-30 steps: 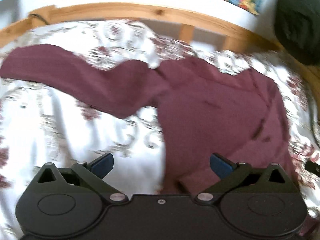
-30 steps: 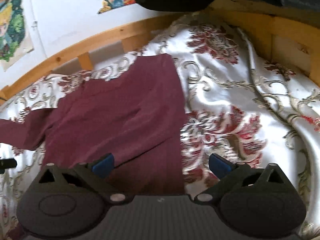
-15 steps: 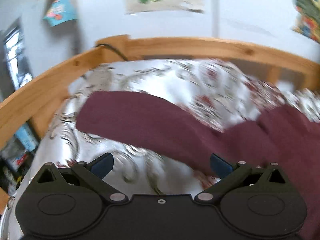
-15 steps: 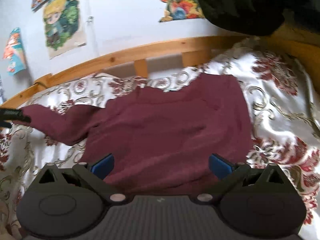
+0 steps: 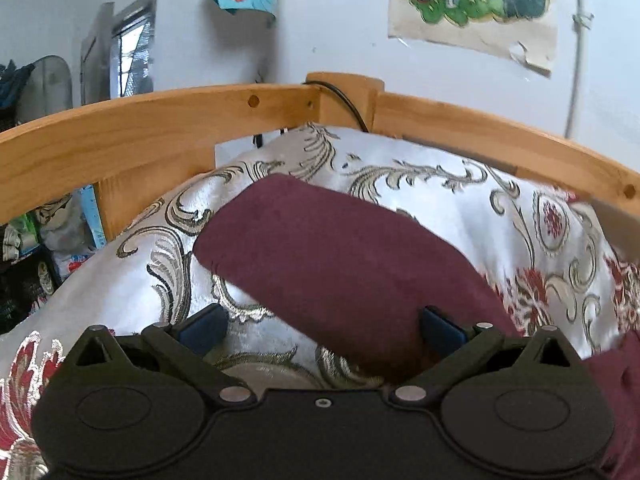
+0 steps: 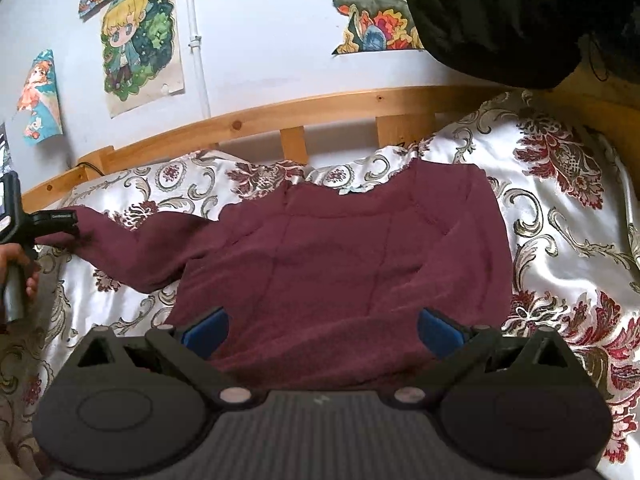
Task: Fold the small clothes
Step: 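Grasp the other sleeve cuff with the left tool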
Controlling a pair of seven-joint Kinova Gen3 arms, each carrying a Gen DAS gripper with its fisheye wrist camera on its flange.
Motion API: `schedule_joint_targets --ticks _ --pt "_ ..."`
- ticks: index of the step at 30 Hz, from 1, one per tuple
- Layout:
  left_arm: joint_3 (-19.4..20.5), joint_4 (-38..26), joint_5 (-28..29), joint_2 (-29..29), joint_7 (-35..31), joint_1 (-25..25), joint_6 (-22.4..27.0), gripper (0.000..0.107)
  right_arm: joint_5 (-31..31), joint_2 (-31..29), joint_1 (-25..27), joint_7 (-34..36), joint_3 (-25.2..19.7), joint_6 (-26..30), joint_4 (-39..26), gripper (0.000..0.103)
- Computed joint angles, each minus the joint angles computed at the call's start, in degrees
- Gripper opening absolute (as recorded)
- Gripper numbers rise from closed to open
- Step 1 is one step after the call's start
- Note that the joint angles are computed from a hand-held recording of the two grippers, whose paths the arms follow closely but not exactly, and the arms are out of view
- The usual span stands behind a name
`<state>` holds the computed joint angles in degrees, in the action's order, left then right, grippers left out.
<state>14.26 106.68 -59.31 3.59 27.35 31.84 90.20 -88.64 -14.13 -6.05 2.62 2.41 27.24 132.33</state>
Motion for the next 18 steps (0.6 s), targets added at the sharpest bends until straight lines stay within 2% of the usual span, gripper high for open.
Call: schedule_joint_targets --ticks 1,4,7,8,12,18 --pt "0.0 0.2 -0.3 0.0 0.4 0.0 0.0 0.099 -0.2 0.0 0.0 0.1 0.1 0.3 0.0 0.103" --pt "0.5 0.6 -2.0 0.5 2.5 1.0 1.9 0.084 -0.1 0.2 0.1 -0.2 0.2 1.2 -0.1 0.103" --pt "0.7 1.3 -4.2 0.8 2.5 1.8 2.3 0.057 -0.7 0.0 0.3 0.6 0.3 1.7 0.0 0.103" --pt "0.9 1.6 -5.1 0.8 1.8 2.0 2.0 0.045 -1.0 0.0 0.4 1.0 0.3 1.9 0.1 0.103" --pt "0.7 1.9 -7.1 1.6 0.2 2.7 2.0 0.015 -1.6 -0.2 0.9 1.7 -0.1 2.2 0.2 0.103" --pt "1.5 4.3 -8.8 -0.6 5.0 3.2 0.6 0.009 -2.5 -0.4 1.5 2.2 -0.5 2.2 0.4 0.103"
